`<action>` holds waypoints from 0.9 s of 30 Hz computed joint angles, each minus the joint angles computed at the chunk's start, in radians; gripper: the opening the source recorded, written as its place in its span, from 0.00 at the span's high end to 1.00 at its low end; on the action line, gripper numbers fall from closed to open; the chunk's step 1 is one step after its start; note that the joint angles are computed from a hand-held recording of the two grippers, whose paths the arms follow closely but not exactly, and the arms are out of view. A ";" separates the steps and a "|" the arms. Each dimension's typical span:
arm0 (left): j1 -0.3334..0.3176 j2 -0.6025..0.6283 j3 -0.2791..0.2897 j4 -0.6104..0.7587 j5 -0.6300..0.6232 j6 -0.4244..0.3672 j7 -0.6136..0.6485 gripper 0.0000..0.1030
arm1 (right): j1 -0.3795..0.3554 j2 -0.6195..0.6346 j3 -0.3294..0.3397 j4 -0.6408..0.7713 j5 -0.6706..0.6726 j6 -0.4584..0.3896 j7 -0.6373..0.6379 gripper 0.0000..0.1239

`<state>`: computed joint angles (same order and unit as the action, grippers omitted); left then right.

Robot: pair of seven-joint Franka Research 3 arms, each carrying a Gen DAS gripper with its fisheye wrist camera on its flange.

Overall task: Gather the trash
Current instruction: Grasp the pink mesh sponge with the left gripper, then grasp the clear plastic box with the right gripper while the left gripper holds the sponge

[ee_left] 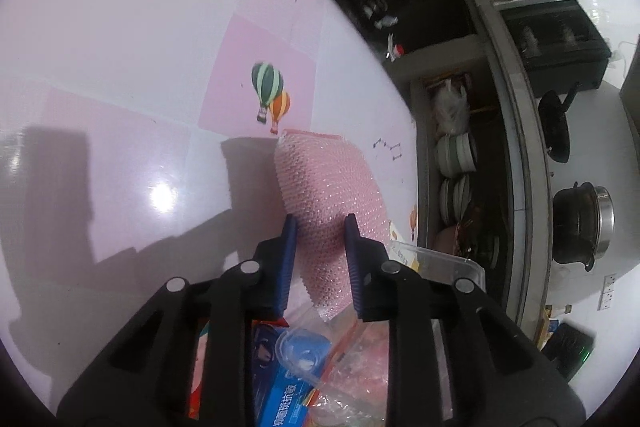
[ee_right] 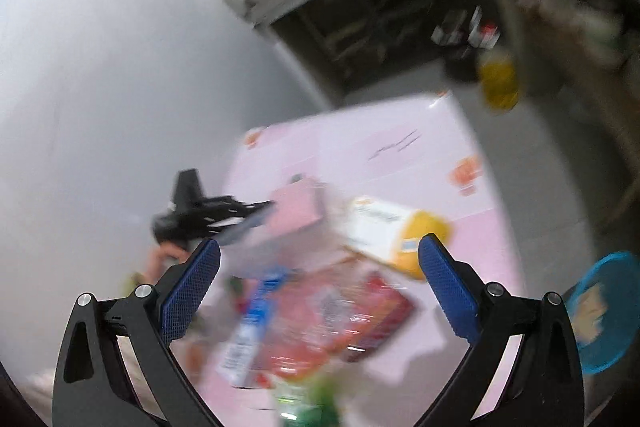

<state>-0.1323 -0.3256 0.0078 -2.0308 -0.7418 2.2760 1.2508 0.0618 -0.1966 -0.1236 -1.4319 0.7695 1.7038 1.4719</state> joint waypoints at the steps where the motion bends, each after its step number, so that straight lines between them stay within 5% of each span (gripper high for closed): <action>1: 0.003 -0.024 -0.008 -0.017 0.009 0.026 0.000 0.79 | 0.005 0.042 -0.006 0.049 0.029 -0.040 0.033 0.22; 6: -0.022 -0.107 -0.015 -0.068 0.050 0.101 -0.002 0.80 | -0.026 0.305 0.031 0.354 0.149 -0.254 0.270 0.22; 14: -0.114 -0.211 0.031 -0.151 0.011 0.144 0.024 0.80 | -0.067 0.530 0.143 0.601 0.074 -0.362 0.526 0.23; 20: -0.175 -0.277 0.044 -0.191 -0.010 0.188 0.046 0.81 | -0.079 0.580 0.202 0.658 0.006 -0.395 0.568 0.29; 27: -0.204 -0.326 0.041 -0.223 0.019 0.229 0.020 0.81 | -0.086 0.516 0.197 0.535 -0.001 -0.382 0.545 0.42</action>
<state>-0.3366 -0.6511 0.0489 -2.2537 -0.7228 2.5048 1.2705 -0.0243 0.3190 0.0736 -0.8971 0.7683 1.3215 2.0167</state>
